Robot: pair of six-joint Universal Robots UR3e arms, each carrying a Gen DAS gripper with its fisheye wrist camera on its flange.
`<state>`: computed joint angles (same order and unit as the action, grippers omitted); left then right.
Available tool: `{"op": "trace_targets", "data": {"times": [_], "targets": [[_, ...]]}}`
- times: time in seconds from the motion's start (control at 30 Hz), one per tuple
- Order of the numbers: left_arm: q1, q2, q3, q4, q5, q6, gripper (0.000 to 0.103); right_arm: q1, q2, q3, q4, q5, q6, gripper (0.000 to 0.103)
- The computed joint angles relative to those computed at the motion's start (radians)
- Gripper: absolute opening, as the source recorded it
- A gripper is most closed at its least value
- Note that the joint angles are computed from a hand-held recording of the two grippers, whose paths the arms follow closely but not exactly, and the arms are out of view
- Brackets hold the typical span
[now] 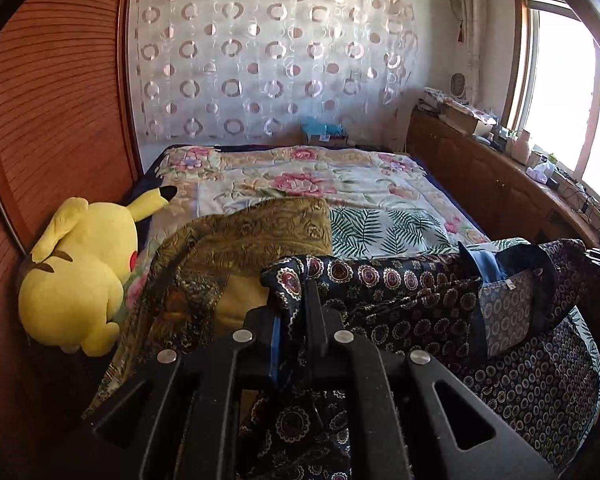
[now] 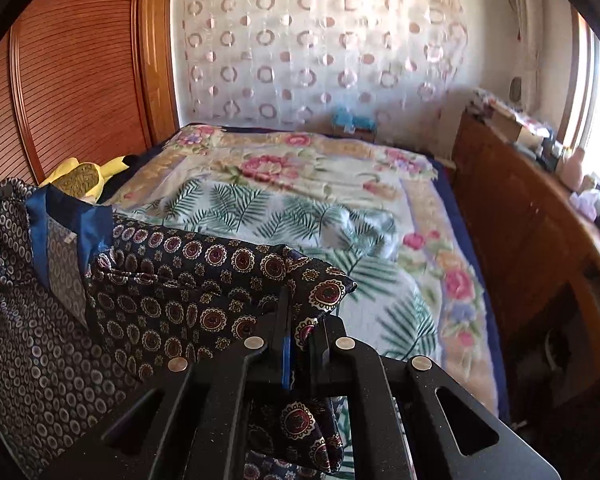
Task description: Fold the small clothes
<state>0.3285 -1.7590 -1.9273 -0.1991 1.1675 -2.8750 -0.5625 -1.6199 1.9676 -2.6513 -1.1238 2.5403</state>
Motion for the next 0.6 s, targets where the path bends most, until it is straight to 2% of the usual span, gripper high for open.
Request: {"op": "trace_targets", "data": {"times": [0.07, 0.1, 0.13, 0.17, 0.27, 0.3, 0.33, 0.4, 0.47, 0.6], "targets": [[-0.012, -0.003, 0.007, -0.026, 0.014, 0.004, 0.014, 0.027, 0.013, -0.005, -0.007, -0.042, 0.027, 0.006], [-0.019, -0.002, 0.008, -0.033, 0.026, 0.008, 0.018, 0.002, 0.037, -0.046, 0.012, -0.036, 0.015, 0.010], [-0.022, 0.004, 0.011, -0.043, 0.037, 0.012, 0.021, 0.019, 0.032, -0.044, 0.008, -0.067, 0.031, 0.019], [-0.026, 0.010, 0.002, -0.039, 0.047, 0.016, 0.026, 0.041, 0.052, -0.076, 0.007, -0.094, 0.052, 0.022], [0.017, 0.061, -0.052, -0.054, -0.009, 0.051, 0.043, 0.052, 0.025, -0.061, 0.006, -0.107, 0.069, 0.035], [0.037, 0.080, -0.070, -0.066, -0.035, 0.065, 0.045, 0.017, -0.022, -0.015, 0.011, -0.088, 0.048, 0.040], [0.049, 0.092, -0.087, -0.069, -0.049, 0.076, 0.047, 0.023, -0.031, -0.012, 0.007, -0.081, 0.057, 0.042], [0.071, 0.124, -0.132, -0.067, -0.071, 0.099, 0.064, 0.012, -0.052, 0.022, -0.013, -0.048, 0.053, 0.042], [0.085, 0.146, -0.171, -0.042, -0.074, 0.105, 0.071, -0.002, -0.074, 0.089, -0.062, -0.017, 0.045, 0.043], [0.116, 0.178, -0.233, 0.014, -0.106, 0.085, 0.072, 0.034, -0.086, 0.096, -0.025, 0.041, 0.057, 0.048]]}}
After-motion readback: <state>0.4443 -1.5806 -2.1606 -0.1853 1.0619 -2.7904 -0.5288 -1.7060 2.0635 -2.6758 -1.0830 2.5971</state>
